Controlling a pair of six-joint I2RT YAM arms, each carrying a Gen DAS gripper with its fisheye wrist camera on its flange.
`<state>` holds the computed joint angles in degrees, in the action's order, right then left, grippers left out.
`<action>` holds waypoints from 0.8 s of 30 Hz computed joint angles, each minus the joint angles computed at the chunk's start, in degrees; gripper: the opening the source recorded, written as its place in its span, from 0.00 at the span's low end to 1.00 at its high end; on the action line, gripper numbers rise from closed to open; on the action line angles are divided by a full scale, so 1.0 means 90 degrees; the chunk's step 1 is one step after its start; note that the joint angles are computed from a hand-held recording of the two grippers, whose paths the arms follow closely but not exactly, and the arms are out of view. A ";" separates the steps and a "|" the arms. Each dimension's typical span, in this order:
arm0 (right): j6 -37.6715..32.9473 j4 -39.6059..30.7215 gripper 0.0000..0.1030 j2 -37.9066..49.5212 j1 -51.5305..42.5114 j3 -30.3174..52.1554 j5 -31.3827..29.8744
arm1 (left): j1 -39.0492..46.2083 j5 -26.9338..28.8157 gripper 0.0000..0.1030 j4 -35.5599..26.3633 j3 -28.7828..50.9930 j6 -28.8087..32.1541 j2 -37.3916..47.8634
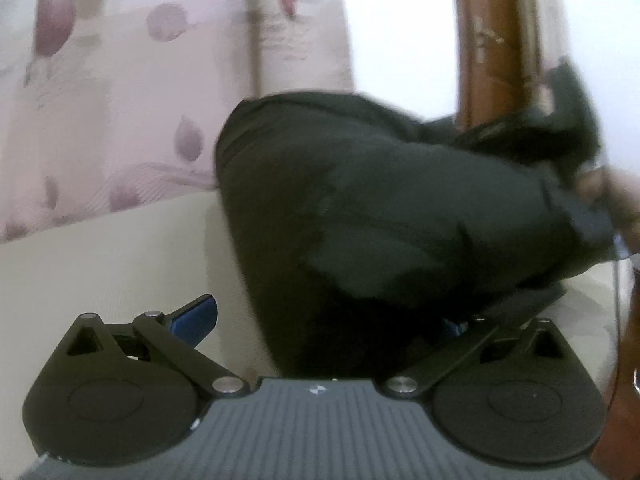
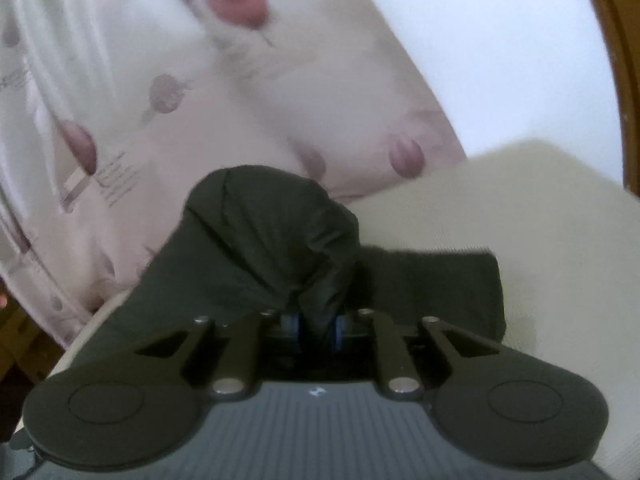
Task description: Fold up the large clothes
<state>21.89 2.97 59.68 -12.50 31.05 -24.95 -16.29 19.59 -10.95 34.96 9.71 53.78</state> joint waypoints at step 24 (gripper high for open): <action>-0.0103 0.0088 0.20 0.2085 0.4167 0.1986 0.1522 | 0.6405 0.3853 0.54 -0.4508 0.0835 0.3766 -0.0536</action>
<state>20.96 3.76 78.44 25.00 48.92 -11.25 41.35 54.27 -51.52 42.47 43.60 48.96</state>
